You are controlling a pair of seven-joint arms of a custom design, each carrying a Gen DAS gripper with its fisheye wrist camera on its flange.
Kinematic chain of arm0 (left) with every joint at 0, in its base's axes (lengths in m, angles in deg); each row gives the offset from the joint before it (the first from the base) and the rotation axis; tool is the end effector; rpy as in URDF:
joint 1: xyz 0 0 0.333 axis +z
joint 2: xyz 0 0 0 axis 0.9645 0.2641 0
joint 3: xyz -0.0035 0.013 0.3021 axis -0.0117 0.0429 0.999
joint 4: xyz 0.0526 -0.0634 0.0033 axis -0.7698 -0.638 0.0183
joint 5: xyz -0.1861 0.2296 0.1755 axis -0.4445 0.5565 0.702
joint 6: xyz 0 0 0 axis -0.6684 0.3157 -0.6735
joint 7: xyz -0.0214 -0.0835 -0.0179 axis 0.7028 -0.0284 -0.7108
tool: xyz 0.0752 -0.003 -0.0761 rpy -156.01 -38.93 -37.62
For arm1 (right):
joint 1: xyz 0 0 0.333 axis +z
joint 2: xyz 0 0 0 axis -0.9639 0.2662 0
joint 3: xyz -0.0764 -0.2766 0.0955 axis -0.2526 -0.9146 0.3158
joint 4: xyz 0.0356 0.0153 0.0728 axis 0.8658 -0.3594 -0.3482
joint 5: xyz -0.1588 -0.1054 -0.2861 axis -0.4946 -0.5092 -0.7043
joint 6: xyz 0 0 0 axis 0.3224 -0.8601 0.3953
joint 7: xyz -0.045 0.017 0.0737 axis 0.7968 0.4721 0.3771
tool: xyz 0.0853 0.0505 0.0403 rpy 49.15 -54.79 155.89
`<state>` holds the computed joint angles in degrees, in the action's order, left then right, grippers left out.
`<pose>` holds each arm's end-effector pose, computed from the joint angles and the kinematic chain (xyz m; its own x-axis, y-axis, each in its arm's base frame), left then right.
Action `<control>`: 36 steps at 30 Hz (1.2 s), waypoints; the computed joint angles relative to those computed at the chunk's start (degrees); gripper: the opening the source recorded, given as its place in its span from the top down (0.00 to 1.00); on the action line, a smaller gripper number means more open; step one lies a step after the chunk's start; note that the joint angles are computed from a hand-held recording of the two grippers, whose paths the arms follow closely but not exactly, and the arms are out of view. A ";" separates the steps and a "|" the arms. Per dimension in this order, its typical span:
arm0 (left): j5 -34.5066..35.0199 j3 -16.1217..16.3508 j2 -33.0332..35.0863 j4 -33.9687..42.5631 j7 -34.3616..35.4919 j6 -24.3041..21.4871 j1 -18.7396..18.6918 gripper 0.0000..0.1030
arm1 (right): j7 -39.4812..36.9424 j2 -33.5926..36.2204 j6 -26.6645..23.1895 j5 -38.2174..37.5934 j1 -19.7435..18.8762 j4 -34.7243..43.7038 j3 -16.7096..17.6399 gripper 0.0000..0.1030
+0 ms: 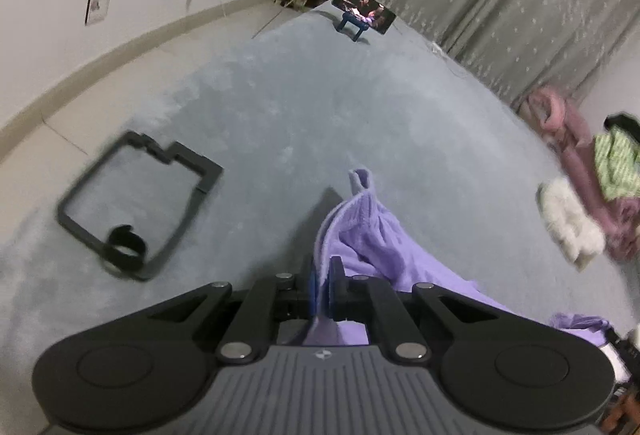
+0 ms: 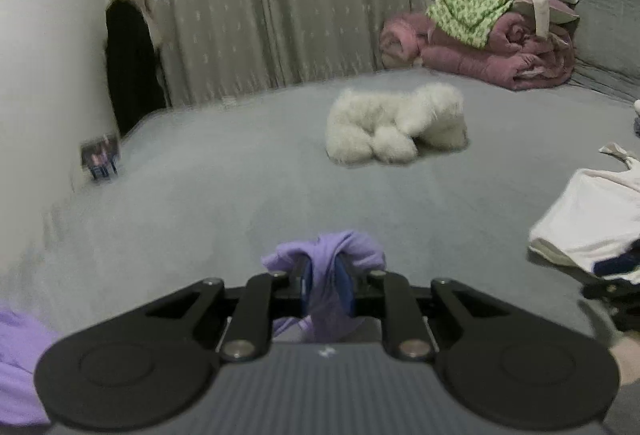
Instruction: Fold clothes
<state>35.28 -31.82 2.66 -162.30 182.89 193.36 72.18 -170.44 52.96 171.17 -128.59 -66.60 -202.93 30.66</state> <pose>0.5425 -0.0680 0.5100 -0.0194 -0.9124 0.4089 -0.7774 -0.2434 -0.5800 0.4205 0.1463 0.5159 -0.4741 -0.8726 -0.1172 -0.4383 0.3494 -0.8281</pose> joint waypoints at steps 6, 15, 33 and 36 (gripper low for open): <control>12.92 0.30 2.38 1.56 -9.44 -2.60 0.07 0.95 | -8.72 2.79 -7.47 3.71 2.28 2.65 0.00 0.80; 11.51 -0.30 1.19 -1.24 -7.49 6.30 -0.04 0.71 | -16.68 5.51 6.56 3.45 2.46 2.22 -2.41 0.44; 19.13 -0.39 17.33 12.40 -3.81 9.92 -4.13 0.58 | -51.47 13.38 23.27 27.59 6.09 1.90 -4.79 0.58; 28.26 5.26 17.82 11.55 -9.91 11.92 -9.19 0.81 | -52.02 14.57 21.40 26.96 5.90 3.66 -3.81 0.92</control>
<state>63.54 -26.56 20.47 -150.74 172.98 205.28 62.99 -222.46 67.52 192.58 -101.63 -60.70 -199.27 26.85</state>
